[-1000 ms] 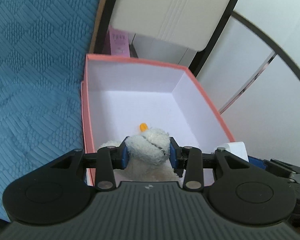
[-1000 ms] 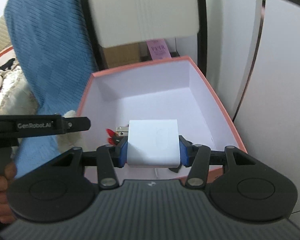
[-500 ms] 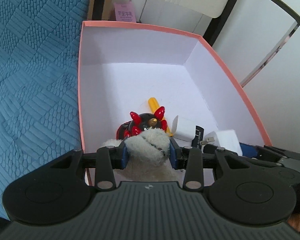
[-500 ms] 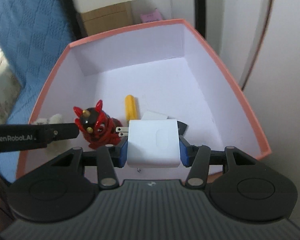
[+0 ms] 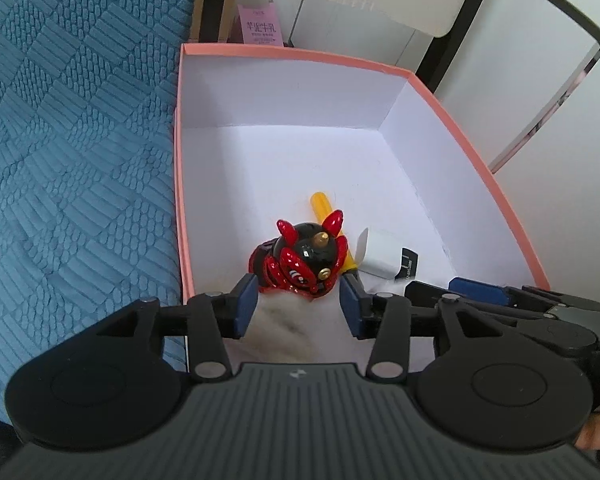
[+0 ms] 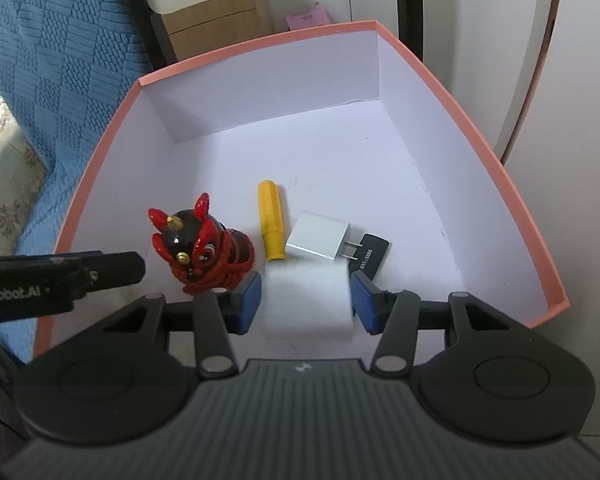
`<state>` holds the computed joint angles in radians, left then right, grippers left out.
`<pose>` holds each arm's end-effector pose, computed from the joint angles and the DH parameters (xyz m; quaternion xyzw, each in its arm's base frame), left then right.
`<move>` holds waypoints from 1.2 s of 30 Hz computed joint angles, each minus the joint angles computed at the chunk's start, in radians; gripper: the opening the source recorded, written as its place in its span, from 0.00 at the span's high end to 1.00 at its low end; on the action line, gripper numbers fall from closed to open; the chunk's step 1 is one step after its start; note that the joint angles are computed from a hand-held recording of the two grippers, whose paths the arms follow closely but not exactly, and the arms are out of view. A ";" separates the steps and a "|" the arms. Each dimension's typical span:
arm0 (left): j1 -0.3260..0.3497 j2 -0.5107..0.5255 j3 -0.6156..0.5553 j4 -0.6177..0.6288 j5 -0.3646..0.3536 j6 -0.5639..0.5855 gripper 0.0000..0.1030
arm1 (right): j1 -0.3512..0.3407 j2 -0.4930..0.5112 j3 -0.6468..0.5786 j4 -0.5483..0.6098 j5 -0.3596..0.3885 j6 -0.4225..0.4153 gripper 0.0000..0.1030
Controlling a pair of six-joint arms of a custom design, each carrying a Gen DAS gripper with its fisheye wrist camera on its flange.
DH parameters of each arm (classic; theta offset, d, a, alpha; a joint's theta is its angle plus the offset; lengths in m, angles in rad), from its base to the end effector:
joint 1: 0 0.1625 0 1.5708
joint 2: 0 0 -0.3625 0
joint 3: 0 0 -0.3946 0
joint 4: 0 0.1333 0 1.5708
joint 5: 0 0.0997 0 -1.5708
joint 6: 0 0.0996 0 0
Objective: Organize rigid objects
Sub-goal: 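Lower the hair clip into the box and open the left tool while the right tool releases the charger, then withdraw both open tools up and away from the pink box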
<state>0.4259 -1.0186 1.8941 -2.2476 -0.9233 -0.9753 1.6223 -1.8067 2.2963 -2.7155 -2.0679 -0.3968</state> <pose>-0.3982 -0.3930 0.0706 0.1113 0.9373 -0.2302 0.2368 0.1061 -0.3910 0.3207 0.1268 -0.9124 0.2672 0.2830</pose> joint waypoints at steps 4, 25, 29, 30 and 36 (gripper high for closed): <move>-0.014 -0.019 0.000 0.015 0.008 -0.003 0.45 | 0.018 -0.014 -0.001 0.009 -0.008 0.014 0.48; -0.166 -0.262 0.034 0.164 0.082 -0.033 0.37 | 0.376 -0.142 -0.023 0.086 -0.179 0.225 0.48; -0.200 -0.317 0.050 0.207 0.091 -0.056 0.34 | 0.442 -0.159 -0.018 0.111 -0.231 0.277 0.48; -0.209 -0.329 0.053 0.221 0.090 -0.065 0.34 | 0.458 -0.162 -0.016 0.119 -0.244 0.292 0.48; -0.260 -0.407 0.081 0.297 0.092 -0.115 0.29 | 0.547 -0.182 -0.001 0.152 -0.317 0.367 0.48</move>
<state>0.1657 -1.4258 1.9748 -1.9503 -0.8318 -1.0899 2.1691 -1.9885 2.2955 -2.5636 -2.3850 -0.0299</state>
